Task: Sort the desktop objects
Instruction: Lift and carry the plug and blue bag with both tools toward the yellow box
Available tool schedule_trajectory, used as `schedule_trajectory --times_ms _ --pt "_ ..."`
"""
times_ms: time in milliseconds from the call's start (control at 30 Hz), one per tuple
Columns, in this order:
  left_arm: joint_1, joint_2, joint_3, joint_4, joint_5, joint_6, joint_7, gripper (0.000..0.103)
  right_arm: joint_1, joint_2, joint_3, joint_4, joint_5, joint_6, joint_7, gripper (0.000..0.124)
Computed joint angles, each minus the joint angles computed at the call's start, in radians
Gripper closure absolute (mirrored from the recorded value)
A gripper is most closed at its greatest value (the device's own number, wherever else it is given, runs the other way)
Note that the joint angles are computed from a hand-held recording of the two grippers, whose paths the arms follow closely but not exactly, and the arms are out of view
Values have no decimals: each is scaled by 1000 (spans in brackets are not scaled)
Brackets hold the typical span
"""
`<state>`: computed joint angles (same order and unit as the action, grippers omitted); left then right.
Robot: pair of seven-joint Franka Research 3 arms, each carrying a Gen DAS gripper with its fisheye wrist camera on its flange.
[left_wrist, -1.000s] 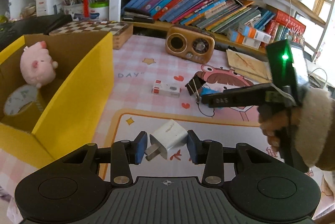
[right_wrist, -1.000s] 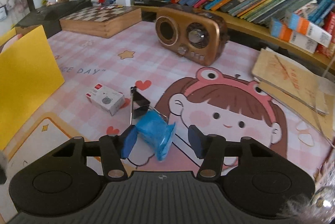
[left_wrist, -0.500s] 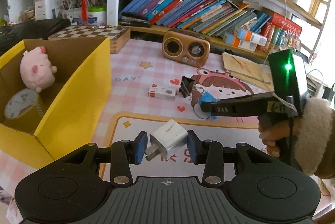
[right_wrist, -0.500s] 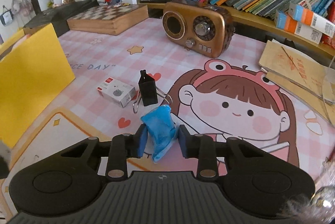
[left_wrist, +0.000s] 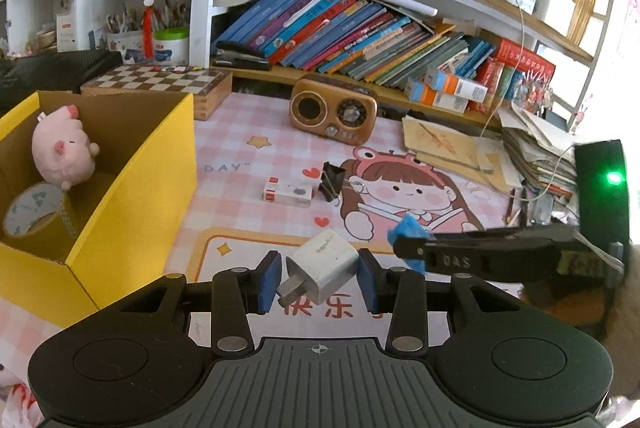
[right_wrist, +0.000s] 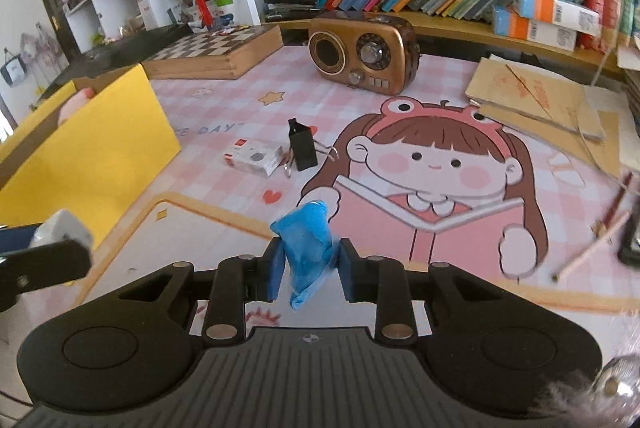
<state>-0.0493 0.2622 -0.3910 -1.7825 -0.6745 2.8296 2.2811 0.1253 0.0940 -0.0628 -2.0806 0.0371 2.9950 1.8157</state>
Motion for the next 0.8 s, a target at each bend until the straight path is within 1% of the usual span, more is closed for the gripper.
schedule_trajectory --times_ms 100,167,300,433,600,700,800 --pt "15 -13 -14 -9 -44 -6 35 64 16 -55 -16 -47 -91 -1 117 98" --pt "22 -26 -18 -17 -83 -14 69 64 5 -85 -5 -72 -133 -2 167 98" --pt "18 -52 -6 -35 -159 -36 142 64 -31 -145 36 -119 -215 -18 261 98" --pt "5 -76 23 -48 -226 -69 208 64 -75 -196 89 -158 -299 -38 356 98" --pt "-7 -106 63 -68 -300 -124 293 64 -127 -251 162 -199 -410 -61 511 98" --pt "-13 -124 87 -82 -337 -158 347 64 -145 -274 198 -213 -460 -78 586 98" --pt "-17 -142 113 -96 -366 -200 390 64 -147 -290 223 -221 -492 -99 640 98"
